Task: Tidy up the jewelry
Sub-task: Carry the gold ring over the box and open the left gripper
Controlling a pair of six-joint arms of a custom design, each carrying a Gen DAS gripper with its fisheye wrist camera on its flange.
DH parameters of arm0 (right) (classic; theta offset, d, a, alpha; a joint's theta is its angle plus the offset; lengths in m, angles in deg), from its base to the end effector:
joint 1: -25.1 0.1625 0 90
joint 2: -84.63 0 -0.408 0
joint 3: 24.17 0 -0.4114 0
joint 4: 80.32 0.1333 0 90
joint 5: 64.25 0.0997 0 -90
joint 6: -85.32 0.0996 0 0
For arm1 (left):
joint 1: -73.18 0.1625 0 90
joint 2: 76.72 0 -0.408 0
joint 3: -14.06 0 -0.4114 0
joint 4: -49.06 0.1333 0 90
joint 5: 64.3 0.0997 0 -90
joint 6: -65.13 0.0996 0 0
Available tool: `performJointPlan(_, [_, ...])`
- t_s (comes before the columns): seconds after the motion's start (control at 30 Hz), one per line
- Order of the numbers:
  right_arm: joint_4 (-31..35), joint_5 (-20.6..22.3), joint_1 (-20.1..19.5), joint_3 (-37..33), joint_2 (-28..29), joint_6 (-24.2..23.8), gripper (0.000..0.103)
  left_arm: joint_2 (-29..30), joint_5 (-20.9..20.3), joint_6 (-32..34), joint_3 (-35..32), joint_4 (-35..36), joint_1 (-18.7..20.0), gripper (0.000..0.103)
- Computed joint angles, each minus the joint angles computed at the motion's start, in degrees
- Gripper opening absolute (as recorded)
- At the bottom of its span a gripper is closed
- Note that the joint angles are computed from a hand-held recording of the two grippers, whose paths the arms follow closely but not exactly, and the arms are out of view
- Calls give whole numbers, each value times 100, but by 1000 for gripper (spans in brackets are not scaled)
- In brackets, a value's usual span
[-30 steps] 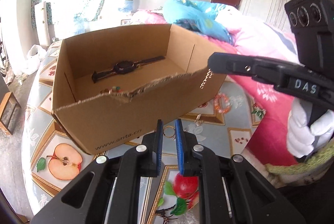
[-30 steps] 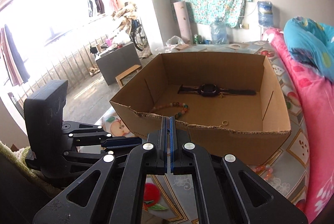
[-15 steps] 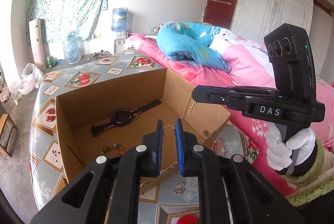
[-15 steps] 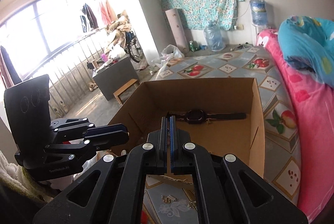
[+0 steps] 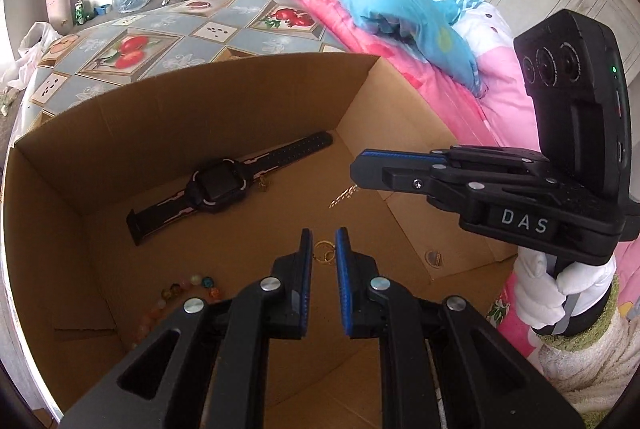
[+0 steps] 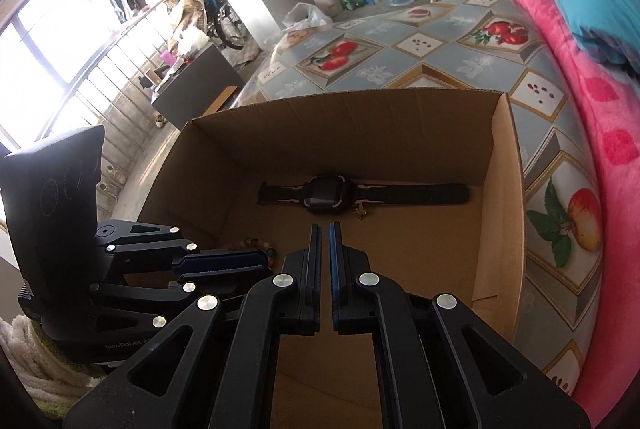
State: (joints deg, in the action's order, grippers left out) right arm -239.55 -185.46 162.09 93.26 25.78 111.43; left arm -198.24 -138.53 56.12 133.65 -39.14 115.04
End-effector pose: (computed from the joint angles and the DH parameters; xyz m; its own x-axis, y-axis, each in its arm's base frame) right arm 0.4500 -0.3081 0.0953 -0.9030 -0.2079 0.3759 -0.3577 0.8485 -0.3901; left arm -0.1148 -0.3182 0.4285 -0.7514 0.6030 -0.2681 0.6349 0.7713 -0.0448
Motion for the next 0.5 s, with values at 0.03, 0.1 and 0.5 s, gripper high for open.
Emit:
performJointPlan(0.03, [-15, 5, -11, -5, 0, -6, 5, 36, 2, -37, -12, -2, 20, 11])
performJointPlan(0.1, [-45, 14, -34, -3, -12, -20, 6, 99, 43, -126, -33, -4, 54, 16])
performJointPlan(0.5, [-587, -25, 29, 251, -159, 47, 10, 91, 155, -205, -23, -122, 96, 20])
